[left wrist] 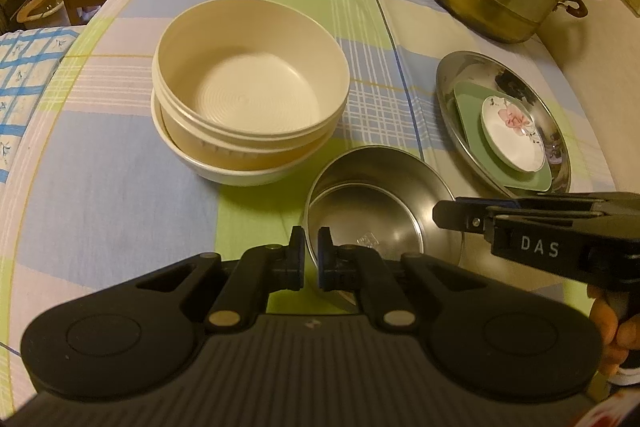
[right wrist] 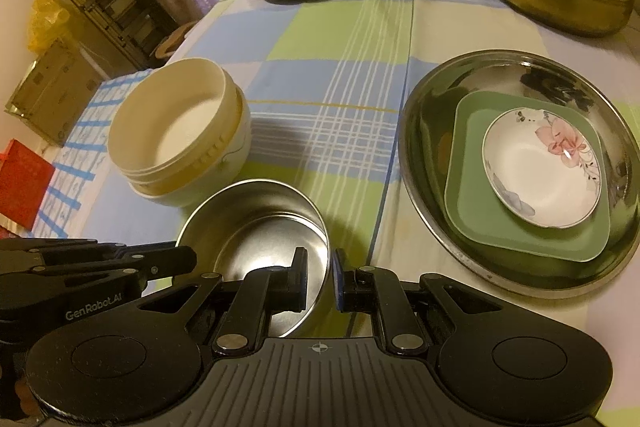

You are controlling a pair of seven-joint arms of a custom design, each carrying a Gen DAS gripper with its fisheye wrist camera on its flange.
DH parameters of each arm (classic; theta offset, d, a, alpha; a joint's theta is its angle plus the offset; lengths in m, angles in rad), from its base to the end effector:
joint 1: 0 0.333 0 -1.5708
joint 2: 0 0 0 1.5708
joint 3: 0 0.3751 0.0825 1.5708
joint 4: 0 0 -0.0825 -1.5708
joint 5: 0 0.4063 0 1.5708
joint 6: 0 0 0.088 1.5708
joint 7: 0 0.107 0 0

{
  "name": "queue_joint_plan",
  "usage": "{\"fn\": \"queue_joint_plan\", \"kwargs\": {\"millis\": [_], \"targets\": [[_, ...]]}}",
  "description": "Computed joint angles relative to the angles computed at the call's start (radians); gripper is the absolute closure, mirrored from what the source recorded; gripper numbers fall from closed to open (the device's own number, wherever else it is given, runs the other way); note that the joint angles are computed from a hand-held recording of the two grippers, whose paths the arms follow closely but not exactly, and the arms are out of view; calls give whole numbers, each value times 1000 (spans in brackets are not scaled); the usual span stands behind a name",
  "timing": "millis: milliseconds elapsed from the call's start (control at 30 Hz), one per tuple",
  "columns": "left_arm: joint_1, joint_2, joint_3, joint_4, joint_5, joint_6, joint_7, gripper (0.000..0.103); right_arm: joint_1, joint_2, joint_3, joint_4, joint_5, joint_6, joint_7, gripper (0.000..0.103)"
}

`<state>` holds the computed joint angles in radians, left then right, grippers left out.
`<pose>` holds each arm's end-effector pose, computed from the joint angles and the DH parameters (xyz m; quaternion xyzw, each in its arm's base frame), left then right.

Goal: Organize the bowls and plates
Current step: 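Lift the steel bowl and carry it over the stacked bowls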

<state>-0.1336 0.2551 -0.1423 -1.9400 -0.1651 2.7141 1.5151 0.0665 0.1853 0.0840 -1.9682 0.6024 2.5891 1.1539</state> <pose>0.6591 -0.1727 0.4563 -0.6562 0.7066 -0.2484 0.0924 0.6525 0.0851 0.4694 -0.7124 0.6361 -0.0333 0.2944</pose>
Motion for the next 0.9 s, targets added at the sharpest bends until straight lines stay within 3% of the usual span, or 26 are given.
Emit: {"fn": "queue_joint_plan", "kwargs": {"millis": [133, 200, 900], "targets": [[-5, 7, 4, 8, 11, -8, -8, 97, 6, -2, -1, -12, -8, 24, 16, 90], [-8, 8, 6, 8, 20, -6, -11, 97, 10, 0, -4, -14, -30, 33, 35, 99], [-1, -5, -1, -6, -1, -5, -5, 97, 9, -8, 2, -22, -64, 35, 71, 100]]}}
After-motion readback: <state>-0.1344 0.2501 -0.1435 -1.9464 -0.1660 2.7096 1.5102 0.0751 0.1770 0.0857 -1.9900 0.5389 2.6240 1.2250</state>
